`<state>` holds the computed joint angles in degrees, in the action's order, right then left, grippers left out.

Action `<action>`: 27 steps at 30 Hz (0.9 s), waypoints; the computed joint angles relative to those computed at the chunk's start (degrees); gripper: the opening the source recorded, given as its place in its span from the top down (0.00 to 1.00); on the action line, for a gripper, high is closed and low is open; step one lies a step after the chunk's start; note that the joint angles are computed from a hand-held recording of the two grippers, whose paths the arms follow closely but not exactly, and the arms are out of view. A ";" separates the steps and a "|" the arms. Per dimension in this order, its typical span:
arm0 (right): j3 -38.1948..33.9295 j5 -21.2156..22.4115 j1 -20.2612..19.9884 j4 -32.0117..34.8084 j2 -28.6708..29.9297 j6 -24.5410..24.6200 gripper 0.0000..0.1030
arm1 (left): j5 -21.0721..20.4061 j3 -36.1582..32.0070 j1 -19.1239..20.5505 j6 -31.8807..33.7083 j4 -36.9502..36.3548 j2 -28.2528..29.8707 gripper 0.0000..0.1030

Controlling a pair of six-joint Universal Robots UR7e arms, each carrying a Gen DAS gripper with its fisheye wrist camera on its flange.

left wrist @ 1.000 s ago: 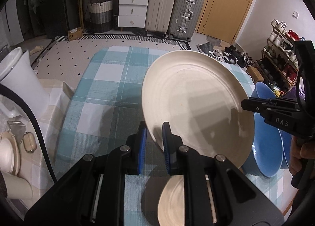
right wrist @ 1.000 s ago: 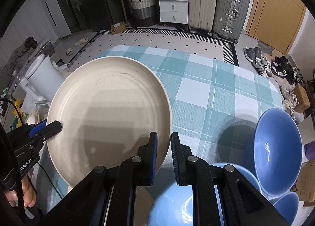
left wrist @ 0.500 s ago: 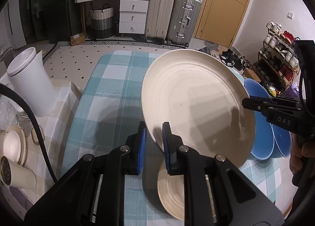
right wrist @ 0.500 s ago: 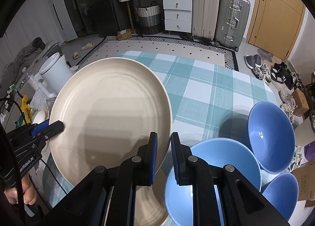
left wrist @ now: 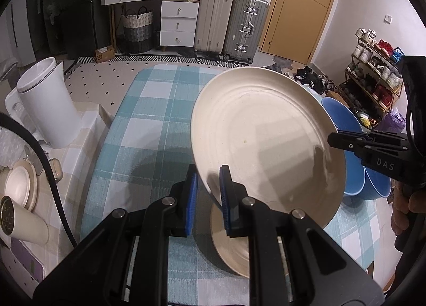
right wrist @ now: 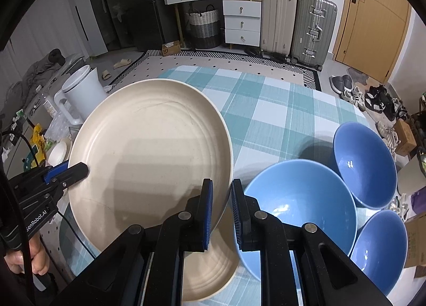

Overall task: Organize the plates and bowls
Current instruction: 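Lift the cream plate with the right tool while the left tool raises its plate, then carry the held cream plates across the table with both tools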

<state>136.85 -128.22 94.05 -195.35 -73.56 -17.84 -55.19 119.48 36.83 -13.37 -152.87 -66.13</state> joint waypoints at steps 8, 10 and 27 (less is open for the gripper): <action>3.50 0.48 -0.48 -3.41 -0.58 -0.37 0.86 | -0.61 2.36 -0.90 -0.41 -0.56 -1.30 0.87; 4.34 0.72 -0.68 -4.09 -0.74 -0.26 0.86 | -0.47 3.11 -1.36 -0.46 -0.72 -1.68 0.87; 10.01 3.83 -3.58 -12.92 1.31 -0.80 0.86 | -0.40 8.50 -3.09 0.16 -3.51 -4.15 0.87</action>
<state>146.86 -124.39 90.47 -208.28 -72.26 -18.65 -55.59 127.98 33.74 -13.21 -156.38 -70.28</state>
